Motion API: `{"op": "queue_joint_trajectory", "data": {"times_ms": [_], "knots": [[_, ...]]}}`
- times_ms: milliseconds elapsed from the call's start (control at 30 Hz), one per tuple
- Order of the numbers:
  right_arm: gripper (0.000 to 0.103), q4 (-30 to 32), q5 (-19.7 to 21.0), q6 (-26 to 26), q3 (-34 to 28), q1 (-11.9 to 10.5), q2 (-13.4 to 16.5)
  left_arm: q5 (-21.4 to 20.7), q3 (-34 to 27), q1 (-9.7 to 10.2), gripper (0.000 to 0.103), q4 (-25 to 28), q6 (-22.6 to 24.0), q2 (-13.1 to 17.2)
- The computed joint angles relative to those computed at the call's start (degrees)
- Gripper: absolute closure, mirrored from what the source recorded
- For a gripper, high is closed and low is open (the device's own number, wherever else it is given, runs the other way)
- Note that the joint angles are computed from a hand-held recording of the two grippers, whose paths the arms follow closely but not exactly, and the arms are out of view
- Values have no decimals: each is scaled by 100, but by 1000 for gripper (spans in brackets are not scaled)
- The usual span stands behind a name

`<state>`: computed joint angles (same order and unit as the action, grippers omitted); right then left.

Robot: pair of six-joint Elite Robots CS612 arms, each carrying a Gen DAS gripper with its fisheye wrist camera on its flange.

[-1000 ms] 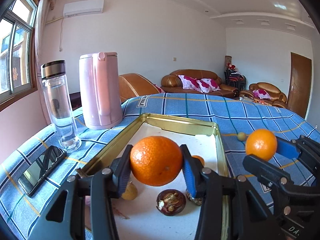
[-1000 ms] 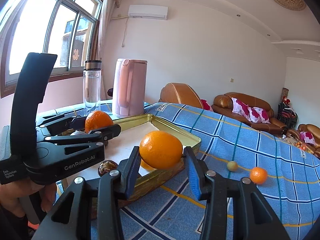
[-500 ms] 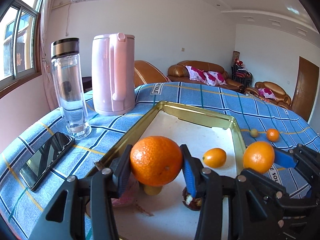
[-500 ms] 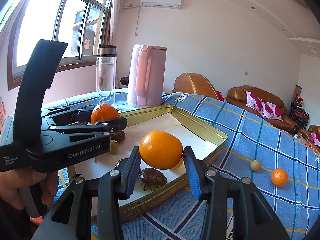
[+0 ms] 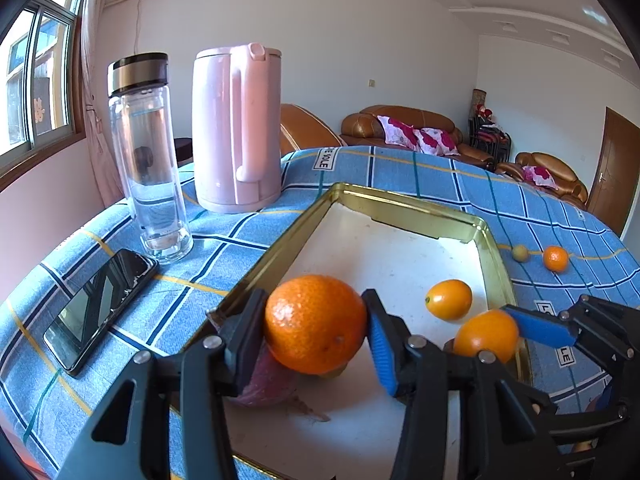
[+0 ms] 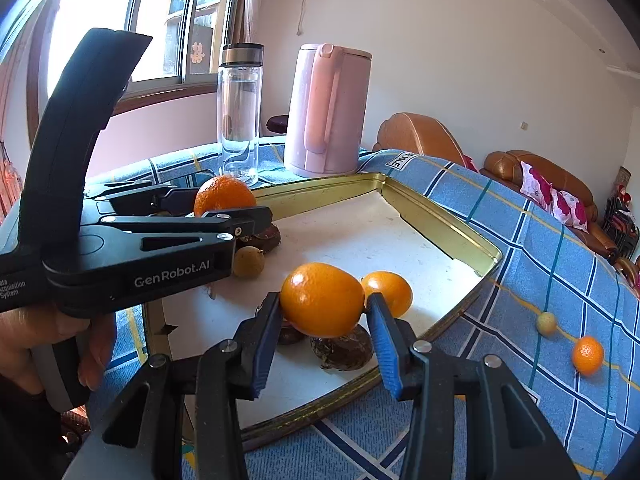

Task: Organize fruits
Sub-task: 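Open the left tool releasing its orange into the tray while the right tool releases its orange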

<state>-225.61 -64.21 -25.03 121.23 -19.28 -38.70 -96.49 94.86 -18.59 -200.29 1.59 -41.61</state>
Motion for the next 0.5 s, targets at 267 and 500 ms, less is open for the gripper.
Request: {"op": "queue_joint_trajectory", "data": {"times_ms": [267,500], "knots": [[50,-62,145,75,62,-99,-12,222,96,-57,31,-149,31,-42],[45,-478,89,277,227,-361,-28,327,200,-105,9,-510,-53,-117]]}}
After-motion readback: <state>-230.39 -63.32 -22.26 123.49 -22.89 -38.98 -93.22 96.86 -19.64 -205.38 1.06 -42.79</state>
